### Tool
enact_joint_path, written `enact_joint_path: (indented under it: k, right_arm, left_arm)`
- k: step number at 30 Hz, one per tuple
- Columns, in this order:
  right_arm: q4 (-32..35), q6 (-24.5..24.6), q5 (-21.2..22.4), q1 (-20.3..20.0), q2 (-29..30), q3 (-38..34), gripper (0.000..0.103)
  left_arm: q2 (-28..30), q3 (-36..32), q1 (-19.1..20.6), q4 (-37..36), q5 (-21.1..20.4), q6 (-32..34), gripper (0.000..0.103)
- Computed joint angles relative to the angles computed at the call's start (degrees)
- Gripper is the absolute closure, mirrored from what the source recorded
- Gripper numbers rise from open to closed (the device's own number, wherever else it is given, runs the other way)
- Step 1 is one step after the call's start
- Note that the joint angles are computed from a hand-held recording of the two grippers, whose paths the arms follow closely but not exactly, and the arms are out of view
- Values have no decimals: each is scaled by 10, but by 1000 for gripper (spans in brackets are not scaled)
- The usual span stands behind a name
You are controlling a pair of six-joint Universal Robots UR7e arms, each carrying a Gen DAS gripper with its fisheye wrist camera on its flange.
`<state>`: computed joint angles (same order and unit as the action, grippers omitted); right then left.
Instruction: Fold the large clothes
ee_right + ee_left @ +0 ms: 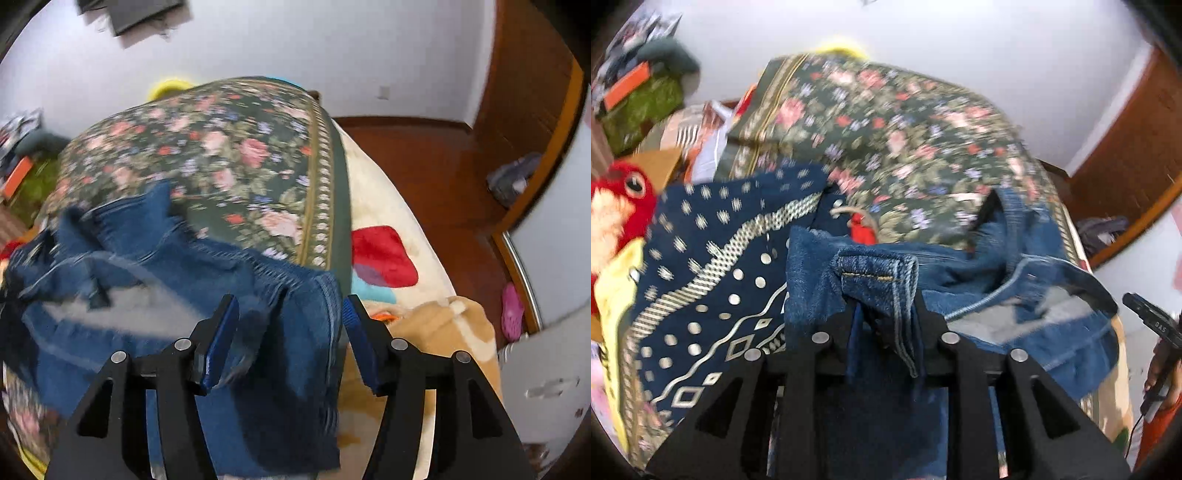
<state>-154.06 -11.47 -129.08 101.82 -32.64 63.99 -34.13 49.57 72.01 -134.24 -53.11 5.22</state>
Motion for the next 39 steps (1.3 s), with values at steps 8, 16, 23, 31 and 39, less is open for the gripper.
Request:
enact_joint_path:
  k: [8,16,23,31,39]
  right_arm:
    - [-16,-22,66,11,-25,80,43]
    - [52,-9,86,0,26,45,43]
    - [62,-53,61,4,105,-64,29]
    - [68,-3,42,3,186,-222,30]
    - [-50,-20,28,17,158,-165,30]
  left_arm:
    - [-74,170,-39,-153,16,108,48]
    - [-41,174,-28,-99,28,127,48]
    - [53,25,-1,-39,44,111,48]
    - [144,-182,4,12,41,72,48]
    - [107,-133,4,-72,24,34,48]
